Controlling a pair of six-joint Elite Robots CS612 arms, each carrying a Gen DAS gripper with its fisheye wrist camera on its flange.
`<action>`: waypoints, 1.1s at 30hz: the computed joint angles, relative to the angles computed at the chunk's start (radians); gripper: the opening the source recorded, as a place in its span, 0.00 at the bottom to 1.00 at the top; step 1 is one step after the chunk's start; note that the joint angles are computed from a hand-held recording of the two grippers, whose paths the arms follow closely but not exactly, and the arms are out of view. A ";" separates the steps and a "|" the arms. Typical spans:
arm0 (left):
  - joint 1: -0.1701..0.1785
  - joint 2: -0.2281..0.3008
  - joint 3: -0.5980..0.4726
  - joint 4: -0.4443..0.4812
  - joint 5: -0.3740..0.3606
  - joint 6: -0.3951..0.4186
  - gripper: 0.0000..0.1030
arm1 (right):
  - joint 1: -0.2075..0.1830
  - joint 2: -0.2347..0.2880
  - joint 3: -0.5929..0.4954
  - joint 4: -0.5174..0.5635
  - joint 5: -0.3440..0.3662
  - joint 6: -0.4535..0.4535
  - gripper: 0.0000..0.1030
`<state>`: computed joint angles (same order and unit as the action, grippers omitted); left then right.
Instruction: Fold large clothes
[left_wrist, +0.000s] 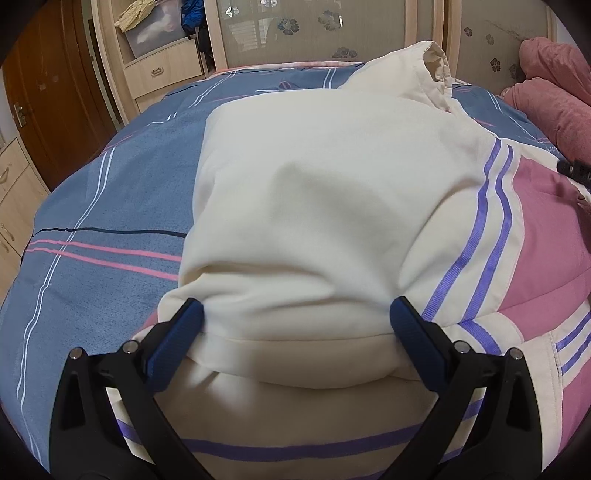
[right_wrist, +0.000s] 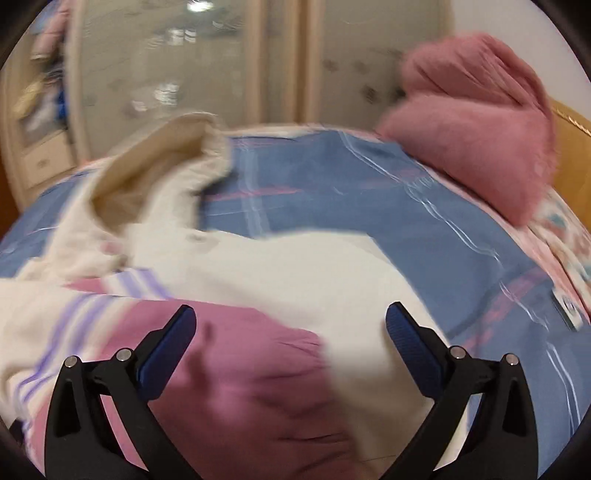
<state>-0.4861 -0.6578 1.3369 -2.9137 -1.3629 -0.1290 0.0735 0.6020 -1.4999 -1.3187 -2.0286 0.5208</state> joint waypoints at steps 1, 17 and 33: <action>0.000 0.000 0.000 -0.001 -0.001 0.000 0.98 | -0.013 -0.009 0.019 0.081 0.045 0.019 0.99; -0.003 0.000 0.004 -0.009 0.008 -0.001 0.98 | 0.031 -0.042 0.059 -0.156 0.120 -0.153 0.99; 0.005 0.000 0.008 -0.029 -0.008 -0.010 0.98 | 0.101 -0.354 0.791 -0.335 0.486 -0.438 0.99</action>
<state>-0.4814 -0.6575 1.3446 -2.9423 -1.3709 -0.1392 0.1748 0.2480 -0.7084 -1.6540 -1.5430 0.0828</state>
